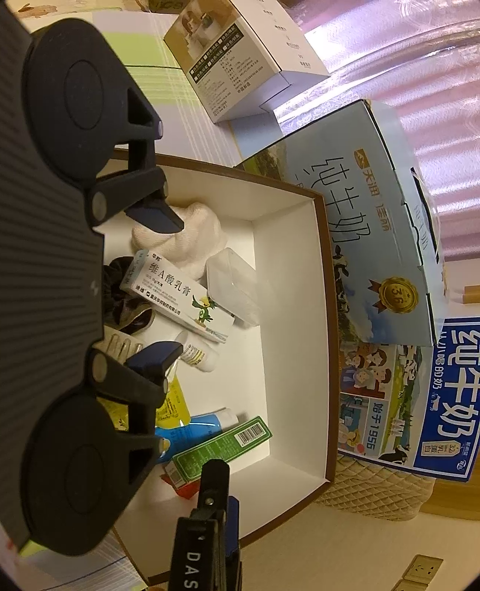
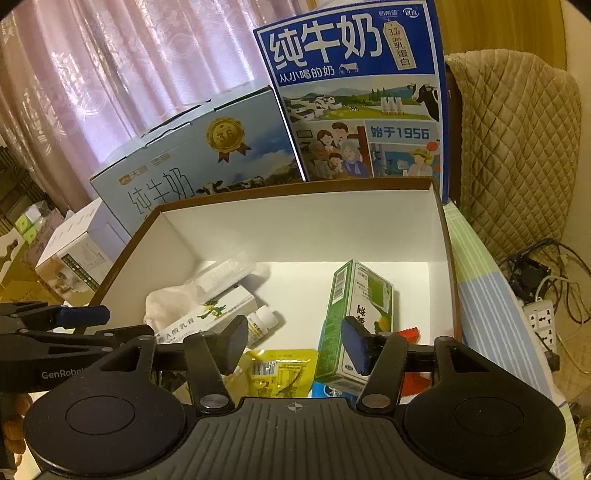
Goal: Organize objects
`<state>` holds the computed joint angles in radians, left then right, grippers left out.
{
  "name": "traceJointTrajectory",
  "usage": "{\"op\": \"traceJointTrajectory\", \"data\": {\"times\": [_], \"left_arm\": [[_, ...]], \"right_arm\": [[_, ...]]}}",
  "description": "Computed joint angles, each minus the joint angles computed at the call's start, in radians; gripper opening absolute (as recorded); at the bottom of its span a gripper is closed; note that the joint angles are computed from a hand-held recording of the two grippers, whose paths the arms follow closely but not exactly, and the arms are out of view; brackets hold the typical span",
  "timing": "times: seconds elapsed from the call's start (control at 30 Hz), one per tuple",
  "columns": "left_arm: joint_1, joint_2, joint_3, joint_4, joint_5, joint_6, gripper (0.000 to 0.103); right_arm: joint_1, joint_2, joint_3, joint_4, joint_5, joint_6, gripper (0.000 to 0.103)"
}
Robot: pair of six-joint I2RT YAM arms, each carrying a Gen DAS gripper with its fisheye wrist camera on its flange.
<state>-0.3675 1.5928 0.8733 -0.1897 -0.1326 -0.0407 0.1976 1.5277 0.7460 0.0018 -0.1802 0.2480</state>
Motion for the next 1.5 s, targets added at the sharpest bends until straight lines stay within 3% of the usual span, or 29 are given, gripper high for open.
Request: {"op": "traceJointTrajectory", "data": {"times": [0.6, 0.87, 1.23, 1.5], "left_arm": [[-0.086, -0.209, -0.074, -0.116, -0.031, -0.104, 0.08], [-0.211, -0.376, -0.121, -0.209, -0.115, -0.199, 0.089], [-0.533, -0.624, -0.151, -0.395, -0.408, -0.43, 0.102], [-0.801, -0.682, -0.118, -0.638, -0.622, -0.749, 0.102]], "right_arm": [[0.003, -0.306, -0.153, -0.118, 0.032, -0.045, 0.064], [-0.03, -0.502, -0.212, -0.225, 0.016, -0.078, 0.066], [-0.083, -0.862, -0.249, -0.482, -0.02, -0.181, 0.073], [-0.198, -1.053, -0.263, -0.661, -0.152, -0.285, 0.078]]}}
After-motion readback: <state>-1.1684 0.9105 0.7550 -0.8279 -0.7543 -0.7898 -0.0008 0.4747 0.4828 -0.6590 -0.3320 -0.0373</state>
